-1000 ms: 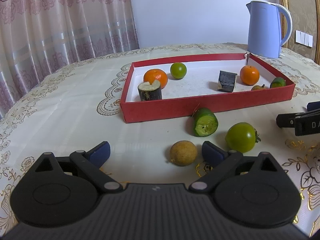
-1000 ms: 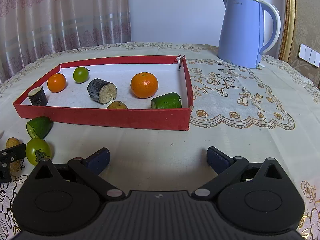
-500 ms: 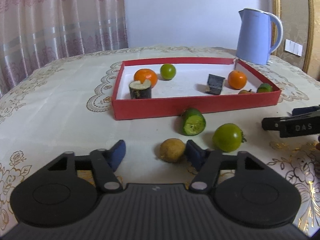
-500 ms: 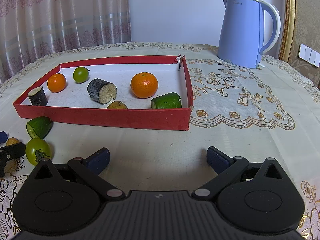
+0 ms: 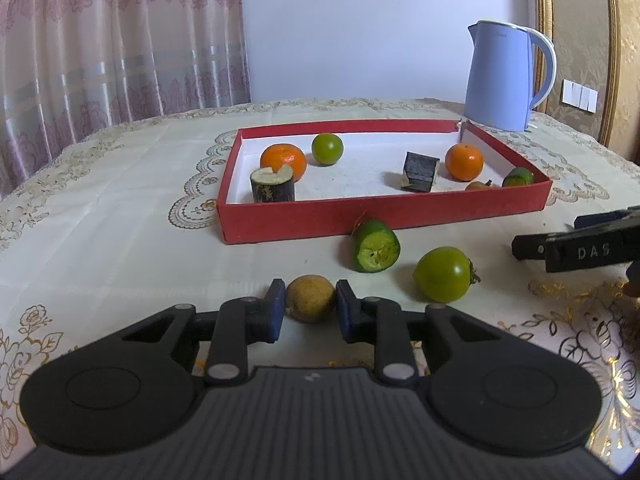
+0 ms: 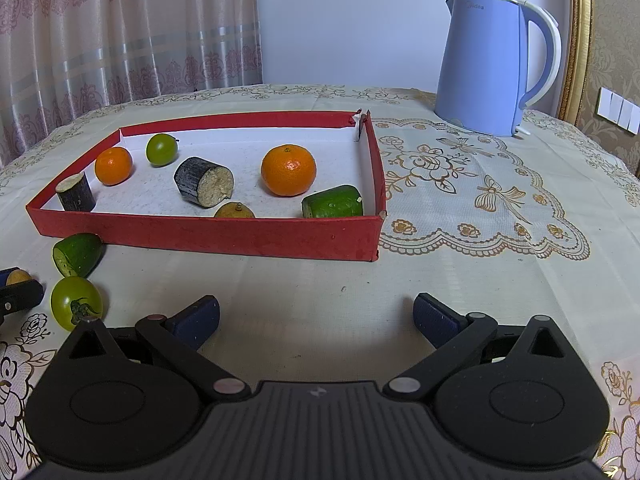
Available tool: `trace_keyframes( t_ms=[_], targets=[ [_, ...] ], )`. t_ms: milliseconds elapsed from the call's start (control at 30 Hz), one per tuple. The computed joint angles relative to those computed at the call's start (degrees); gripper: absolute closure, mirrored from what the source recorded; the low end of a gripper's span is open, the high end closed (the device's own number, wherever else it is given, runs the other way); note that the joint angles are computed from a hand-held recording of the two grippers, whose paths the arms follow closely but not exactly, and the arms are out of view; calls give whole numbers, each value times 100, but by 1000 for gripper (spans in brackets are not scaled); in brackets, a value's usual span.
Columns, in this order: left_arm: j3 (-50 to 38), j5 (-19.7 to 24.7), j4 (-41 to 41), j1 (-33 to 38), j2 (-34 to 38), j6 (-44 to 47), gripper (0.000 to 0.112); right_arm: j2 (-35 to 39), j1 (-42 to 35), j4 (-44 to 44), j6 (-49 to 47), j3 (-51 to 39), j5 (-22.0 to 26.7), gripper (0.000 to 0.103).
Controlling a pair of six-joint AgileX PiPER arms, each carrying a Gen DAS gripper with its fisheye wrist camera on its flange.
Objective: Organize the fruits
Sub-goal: 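Carry the brown fruit into the tray and open the left gripper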
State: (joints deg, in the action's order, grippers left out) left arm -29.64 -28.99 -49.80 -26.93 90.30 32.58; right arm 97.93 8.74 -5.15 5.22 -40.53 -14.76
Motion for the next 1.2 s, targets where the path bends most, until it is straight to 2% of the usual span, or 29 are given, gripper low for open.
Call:
trace_keyframes(
  t_ms=[133, 300, 467, 667, 967, 1133, 1200],
  targets=[
    [-173, 394, 301, 277, -206, -143, 88, 1, 10, 31, -24, -1, 0, 0],
    [-602, 502, 273, 402, -217, 74, 88, 1, 6, 20, -16, -1, 0, 0],
    [-1412, 676, 207, 511, 266, 432, 88, 0, 7, 24, -19, -1, 1, 0],
    [-2555, 1176, -610, 754, 1150, 1397, 88, -1, 1, 8, -6, -1, 1, 0],
    [-3502, 1124, -2359, 754, 2007, 3365, 88, -8, 5, 23, -18, 0, 8, 0],
    [-3477, 973, -1919, 712, 2088, 3007, 85, -9, 7, 33, -28, 0, 9, 0],
    [-3415, 908, -1736, 676, 2065, 2855, 77, -9, 7, 33, -28, 0, 9, 0]
  ],
)
